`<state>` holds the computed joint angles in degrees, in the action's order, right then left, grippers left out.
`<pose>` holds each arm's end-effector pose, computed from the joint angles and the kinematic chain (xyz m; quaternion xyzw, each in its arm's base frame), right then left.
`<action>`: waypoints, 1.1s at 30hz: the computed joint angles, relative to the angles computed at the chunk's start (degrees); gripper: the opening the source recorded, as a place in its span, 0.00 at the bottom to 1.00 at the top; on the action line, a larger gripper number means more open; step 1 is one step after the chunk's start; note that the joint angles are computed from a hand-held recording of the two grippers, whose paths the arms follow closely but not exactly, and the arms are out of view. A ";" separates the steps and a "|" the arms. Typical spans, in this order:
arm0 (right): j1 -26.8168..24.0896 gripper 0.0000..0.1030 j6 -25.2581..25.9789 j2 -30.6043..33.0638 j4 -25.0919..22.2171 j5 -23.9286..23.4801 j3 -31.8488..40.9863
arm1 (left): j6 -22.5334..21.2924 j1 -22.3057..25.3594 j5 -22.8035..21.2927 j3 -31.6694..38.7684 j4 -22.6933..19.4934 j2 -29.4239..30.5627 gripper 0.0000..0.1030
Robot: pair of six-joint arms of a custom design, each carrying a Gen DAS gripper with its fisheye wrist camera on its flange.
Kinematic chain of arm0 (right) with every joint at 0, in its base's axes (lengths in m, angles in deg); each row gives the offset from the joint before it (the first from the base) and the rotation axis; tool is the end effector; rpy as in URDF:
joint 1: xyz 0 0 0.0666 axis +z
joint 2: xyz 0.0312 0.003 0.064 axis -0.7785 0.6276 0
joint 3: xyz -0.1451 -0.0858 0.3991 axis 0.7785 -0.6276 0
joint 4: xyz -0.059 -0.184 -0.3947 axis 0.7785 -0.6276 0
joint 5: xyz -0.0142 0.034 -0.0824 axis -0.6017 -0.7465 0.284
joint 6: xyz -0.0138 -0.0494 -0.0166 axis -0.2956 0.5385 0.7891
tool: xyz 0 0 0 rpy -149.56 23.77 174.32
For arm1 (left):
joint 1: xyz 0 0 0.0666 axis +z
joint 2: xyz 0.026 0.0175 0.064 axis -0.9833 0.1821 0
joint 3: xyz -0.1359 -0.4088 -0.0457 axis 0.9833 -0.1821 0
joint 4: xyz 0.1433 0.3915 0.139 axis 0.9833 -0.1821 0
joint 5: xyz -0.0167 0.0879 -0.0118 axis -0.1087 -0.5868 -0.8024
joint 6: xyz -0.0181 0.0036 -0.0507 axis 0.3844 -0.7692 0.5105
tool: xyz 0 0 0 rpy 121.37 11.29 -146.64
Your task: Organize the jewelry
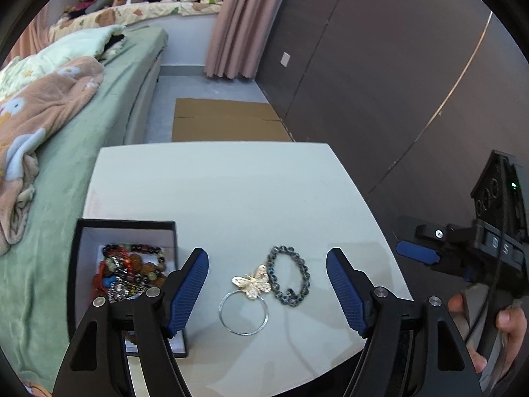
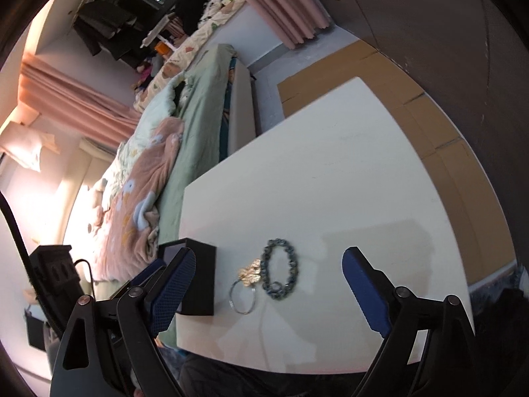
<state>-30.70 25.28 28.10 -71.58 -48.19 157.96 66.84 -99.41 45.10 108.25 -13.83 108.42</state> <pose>0.5233 0.2033 0.5904 0.1423 0.9177 0.2805 0.2426 0.5550 -0.2104 0.6036 0.1126 0.9288 -0.1990 0.2917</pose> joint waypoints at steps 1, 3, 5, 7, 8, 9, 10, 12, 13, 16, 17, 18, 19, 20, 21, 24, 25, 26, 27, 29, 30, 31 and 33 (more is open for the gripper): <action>-0.24 0.88 -0.35 -0.05 -0.09 -0.11 -0.21 | -0.30 -0.17 0.37 -0.08 -0.25 0.13 0.72; -0.72 0.88 -1.11 -0.53 0.03 -0.16 -1.04 | -1.22 -0.82 -0.24 -0.14 -0.84 0.40 0.72; -1.09 0.88 -1.80 -1.15 0.79 -0.31 -1.85 | -2.31 -1.61 -2.07 -0.65 -1.17 0.39 0.71; -1.42 0.88 -2.55 -1.66 1.35 -0.43 -2.54 | -3.07 -2.23 -3.31 -1.13 -1.96 0.44 0.54; -1.60 0.88 -2.72 -1.78 1.34 -0.42 -2.74 | -3.43 -2.47 -3.28 -1.19 -2.86 0.65 0.50; -1.69 0.88 -2.99 -1.84 1.27 -0.32 -2.84 | -3.81 -2.79 -3.34 -1.50 -3.58 0.71 0.45; -1.82 0.88 -3.15 -1.84 1.22 -0.35 -2.89 | -4.57 -3.20 -3.58 -1.98 -3.94 0.62 0.42; -1.97 0.88 -3.51 -1.75 1.18 -0.57 -2.90 | -6.33 -4.11 -4.73 -3.17 -3.95 0.15 0.41; -2.00 0.88 -3.55 -1.61 1.15 -0.66 -2.76 | -7.09 -4.53 -5.32 -3.66 -3.97 0.01 0.40; -1.98 0.88 -3.11 -1.53 1.23 -0.68 -2.76 | -7.95 -5.23 -6.35 -4.62 -4.30 0.14 0.32; -1.88 0.88 -2.94 -1.42 1.21 -0.70 -2.66 | -8.09 -5.19 -6.76 -4.62 -4.63 0.43 0.31; -1.82 0.88 -2.69 -1.31 1.17 -0.79 -2.58 | -8.17 -5.22 -7.62 -4.82 -4.76 0.65 0.31; -1.76 0.88 -2.52 -1.21 1.05 -0.81 -2.48 | -8.13 -5.26 -8.26 -5.02 -4.79 0.78 0.31; -1.67 0.88 -2.35 -1.09 0.86 -0.78 -2.34 | -7.95 -5.30 -8.67 -5.25 -4.89 0.91 0.31; -1.63 0.88 -2.22 -1.01 0.72 -0.76 -2.27 | -7.81 -5.28 -8.75 -5.43 -4.97 1.06 0.31; -1.54 0.88 -2.26 -0.90 0.55 -0.59 -2.13 | -8.15 -5.31 -9.66 -5.95 -5.00 1.50 0.28; -1.50 0.88 -2.23 -0.85 0.55 -0.54 -2.08 | -8.28 -5.40 -10.17 -6.05 -5.15 1.78 0.23; -1.40 0.88 -2.27 -0.92 0.53 -0.50 -2.10 | -8.47 -5.57 -11.10 -6.55 -4.16 1.51 0.21; -1.32 0.88 -2.09 -0.82 0.45 -0.48 -2.01 | -8.86 -5.81 -12.48 -6.64 -4.08 1.43 0.12; -1.10 0.88 -1.66 -0.69 0.14 -0.51 -1.87 | -9.31 -6.03 -14.27 -6.37 -4.45 1.54 0.02; -1.12 0.88 -1.33 -0.58 -0.03 -0.64 -1.78 | -9.26 -6.00 -14.08 -5.75 -5.25 1.87 0.02; -1.05 0.88 -1.04 -0.41 -0.23 -0.68 -1.61 | -9.20 -5.72 -13.29 -4.80 -6.37 2.38 0.02; -0.75 0.88 -0.53 -0.04 -0.62 -0.63 -1.19 | -8.50 -4.92 -12.23 -3.36 -6.46 2.76 0.01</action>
